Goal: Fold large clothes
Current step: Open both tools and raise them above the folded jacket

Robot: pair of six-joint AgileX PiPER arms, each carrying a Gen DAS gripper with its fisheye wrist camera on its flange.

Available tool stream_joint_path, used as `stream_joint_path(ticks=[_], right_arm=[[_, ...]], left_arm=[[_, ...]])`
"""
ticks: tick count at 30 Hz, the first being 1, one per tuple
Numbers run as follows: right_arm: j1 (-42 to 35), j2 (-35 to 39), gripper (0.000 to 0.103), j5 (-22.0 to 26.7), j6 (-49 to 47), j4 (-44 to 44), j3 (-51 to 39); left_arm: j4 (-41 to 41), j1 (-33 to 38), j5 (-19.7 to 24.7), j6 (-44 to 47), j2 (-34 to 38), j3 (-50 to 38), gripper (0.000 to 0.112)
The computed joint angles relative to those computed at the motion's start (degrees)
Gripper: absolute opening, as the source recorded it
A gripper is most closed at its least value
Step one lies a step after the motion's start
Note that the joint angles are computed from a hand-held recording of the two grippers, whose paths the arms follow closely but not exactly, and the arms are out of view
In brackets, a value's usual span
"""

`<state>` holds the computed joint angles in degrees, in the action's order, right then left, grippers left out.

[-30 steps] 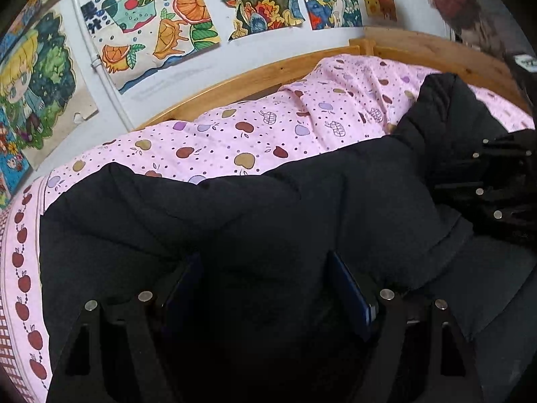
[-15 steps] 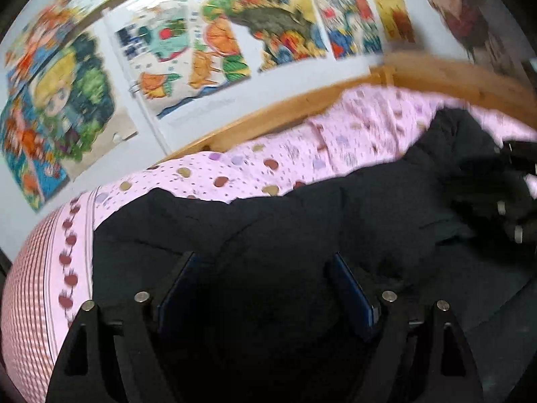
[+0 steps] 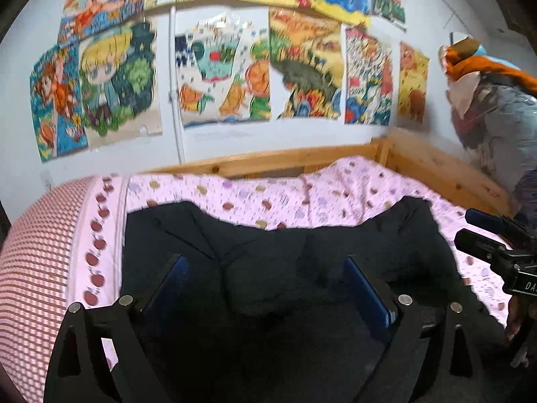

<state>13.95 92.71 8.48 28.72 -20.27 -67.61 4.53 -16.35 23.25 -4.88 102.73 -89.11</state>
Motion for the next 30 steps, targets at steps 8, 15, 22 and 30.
stream_joint_path(ticks=[8,15,22,30], right_arm=[[5.66,-12.05,0.078,6.71,12.12,-11.91,3.27],[13.64,-23.50,0.086,15.29,20.81,-19.75,6.53],[28.04,-32.49,0.092,28.29,34.26,-31.97,8.36],[57.61,-36.91,0.096,55.25,47.87,-47.12,8.03]], left_arm=[[-6.22,-0.88,1.20,2.23,-12.40,7.43,0.100],[-7.52,-1.78,4.77,4.27,-22.68,11.84,0.103],[-11.16,-0.98,10.76,8.07,-32.79,13.95,0.103],[-11.61,-1.70,18.02,8.20,-45.18,18.00,0.103]])
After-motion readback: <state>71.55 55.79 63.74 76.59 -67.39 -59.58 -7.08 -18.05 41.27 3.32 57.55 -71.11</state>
